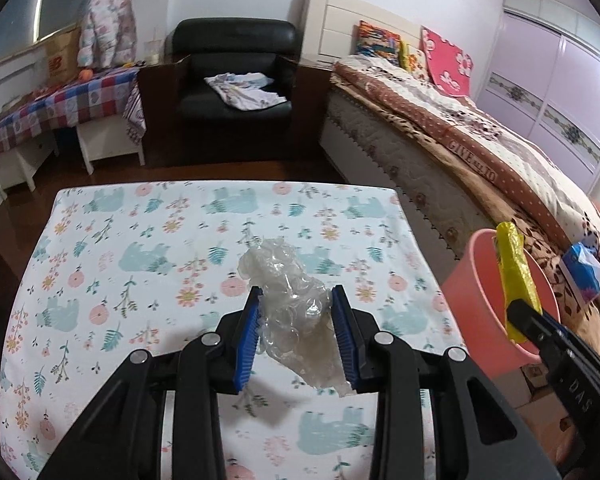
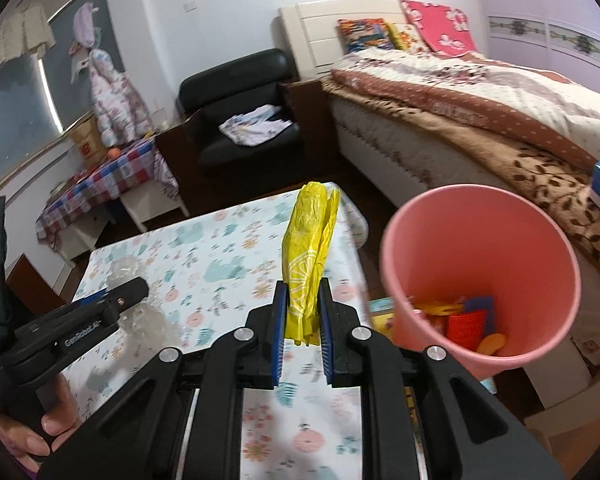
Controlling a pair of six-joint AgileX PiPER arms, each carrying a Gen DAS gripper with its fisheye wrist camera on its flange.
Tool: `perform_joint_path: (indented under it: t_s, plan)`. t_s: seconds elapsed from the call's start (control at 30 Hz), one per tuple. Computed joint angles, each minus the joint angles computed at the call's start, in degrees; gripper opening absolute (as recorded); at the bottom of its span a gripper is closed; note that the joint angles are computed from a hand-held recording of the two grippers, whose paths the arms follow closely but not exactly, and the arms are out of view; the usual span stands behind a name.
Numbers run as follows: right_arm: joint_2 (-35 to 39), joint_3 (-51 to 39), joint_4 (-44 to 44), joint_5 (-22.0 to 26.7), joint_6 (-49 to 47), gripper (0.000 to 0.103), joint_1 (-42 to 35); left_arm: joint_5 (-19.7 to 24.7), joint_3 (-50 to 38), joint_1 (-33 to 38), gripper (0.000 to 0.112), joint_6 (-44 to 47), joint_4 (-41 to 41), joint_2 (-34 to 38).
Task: Collect trash
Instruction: 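Carry the clear plastic bag and yellow bag over the pink bucket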
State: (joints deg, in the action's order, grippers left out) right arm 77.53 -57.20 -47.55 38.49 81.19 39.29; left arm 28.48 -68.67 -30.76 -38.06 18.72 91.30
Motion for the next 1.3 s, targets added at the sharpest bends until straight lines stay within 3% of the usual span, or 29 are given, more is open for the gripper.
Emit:
perform_joint_path:
  t_s: [0.4, 0.9, 1.3]
  plan:
    - [-9.3, 7.5, -3.0, 1.0, 3.5, 0.015, -6.7, 2.2, -4.0, -7.0, 0.034, -3.7, 5.6, 1.6]
    - [-15.1, 14.8, 2.2, -5.4, -1.7, 0.015, -19.8, 4.7, -17.0, -14.7, 0.034, -2.1, 6.0, 9.8]
    - [-14.4, 17.2, 8.9, -10.9, -9.9, 0.015, -28.2, 5.7, -31.2, -16.9, 0.035, 9.0, -6.3, 19.4]
